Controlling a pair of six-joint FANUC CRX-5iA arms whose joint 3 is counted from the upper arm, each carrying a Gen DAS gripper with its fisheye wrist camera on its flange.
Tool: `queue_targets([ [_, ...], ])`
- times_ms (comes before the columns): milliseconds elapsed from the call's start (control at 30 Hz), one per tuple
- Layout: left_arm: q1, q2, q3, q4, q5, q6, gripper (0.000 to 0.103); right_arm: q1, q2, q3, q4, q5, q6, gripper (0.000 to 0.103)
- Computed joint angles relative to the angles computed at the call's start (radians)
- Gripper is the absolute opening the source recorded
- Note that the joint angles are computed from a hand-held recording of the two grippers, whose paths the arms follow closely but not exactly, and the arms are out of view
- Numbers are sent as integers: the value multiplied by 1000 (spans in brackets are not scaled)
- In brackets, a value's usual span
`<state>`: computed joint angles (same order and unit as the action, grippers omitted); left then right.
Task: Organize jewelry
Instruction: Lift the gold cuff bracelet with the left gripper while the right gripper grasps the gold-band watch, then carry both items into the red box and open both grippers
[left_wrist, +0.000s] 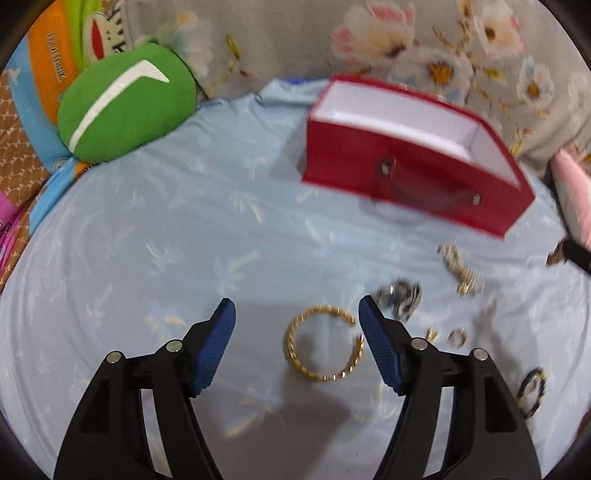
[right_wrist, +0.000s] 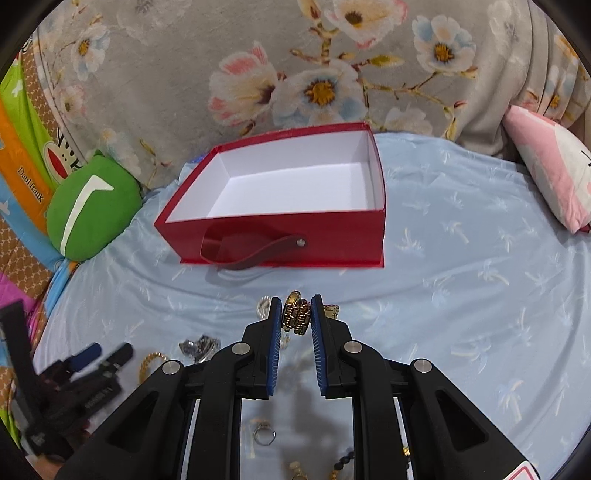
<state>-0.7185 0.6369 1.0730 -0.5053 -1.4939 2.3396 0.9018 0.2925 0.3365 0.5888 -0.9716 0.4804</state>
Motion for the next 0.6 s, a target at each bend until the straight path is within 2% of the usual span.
queue_targets([
  [133,-5,38,13,16,-31,-27,67,8,-4,-11,6,-5,-6,15],
  [467,-1,-6,-81,47,69,-10,69,10,-3,-10,-11,1,-4,15],
  [500,-5,-5,-82,43,68,-9,73,10,-3,-11,-12,1,-3,15],
  [600,-2,15,-61,50,45,-22,73,12,0,-9,-20,0,1,15],
])
